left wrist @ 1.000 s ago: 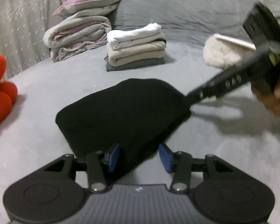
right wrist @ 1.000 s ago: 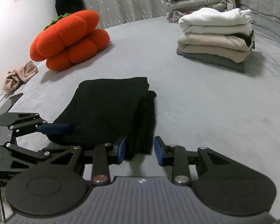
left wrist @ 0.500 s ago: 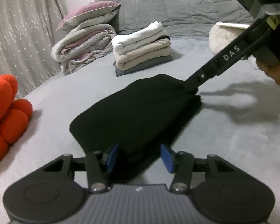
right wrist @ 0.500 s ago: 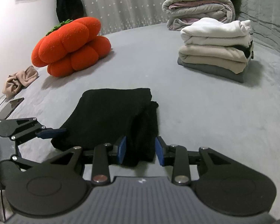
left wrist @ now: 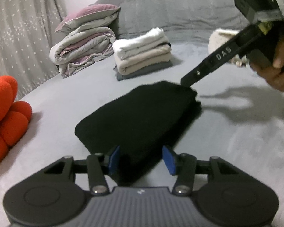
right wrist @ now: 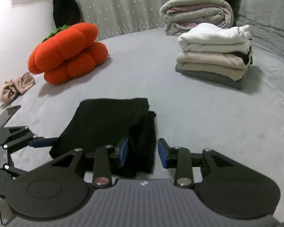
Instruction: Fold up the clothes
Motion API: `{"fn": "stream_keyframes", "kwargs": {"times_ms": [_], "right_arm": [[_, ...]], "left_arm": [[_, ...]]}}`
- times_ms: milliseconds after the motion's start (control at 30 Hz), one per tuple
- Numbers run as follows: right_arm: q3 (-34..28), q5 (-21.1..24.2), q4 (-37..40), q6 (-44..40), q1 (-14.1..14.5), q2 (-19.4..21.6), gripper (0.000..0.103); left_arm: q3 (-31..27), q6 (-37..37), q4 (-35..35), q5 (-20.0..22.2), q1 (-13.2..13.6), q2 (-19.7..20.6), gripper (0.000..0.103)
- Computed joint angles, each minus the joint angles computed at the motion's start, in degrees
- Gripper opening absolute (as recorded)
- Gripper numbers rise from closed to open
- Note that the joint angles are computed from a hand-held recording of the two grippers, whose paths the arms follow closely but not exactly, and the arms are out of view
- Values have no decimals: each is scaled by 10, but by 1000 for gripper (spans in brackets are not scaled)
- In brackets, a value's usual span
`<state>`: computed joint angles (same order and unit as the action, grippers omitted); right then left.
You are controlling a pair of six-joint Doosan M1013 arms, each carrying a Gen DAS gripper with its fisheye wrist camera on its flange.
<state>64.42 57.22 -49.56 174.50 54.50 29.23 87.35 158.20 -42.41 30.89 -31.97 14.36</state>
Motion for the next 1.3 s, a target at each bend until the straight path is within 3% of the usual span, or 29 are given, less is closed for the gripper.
{"fn": "stream_keyframes", "kwargs": {"times_ms": [300,500,700,933,1100,1300], "right_arm": [[-4,-1,-29,40,-2,3,37],[-15,-10,-21,40,-6,10,37],[-32,9,21,4,-10,21,37],[-27,36,71,-17,-15,16,37],[-21,43,80,-20,-14,10,37],[-12,54,85,4,-15,1,41]], "left_arm": [[-24,-4,-78,60,15,15,60],[-31,-38,-57,54,6,22,61],[-50,-74,-2,104,6,33,62],[-55,-77,-4,156,17,33,63],[-62,-92,-25,181,29,34,71],[-67,-134,-52,180,38,37,82]]}}
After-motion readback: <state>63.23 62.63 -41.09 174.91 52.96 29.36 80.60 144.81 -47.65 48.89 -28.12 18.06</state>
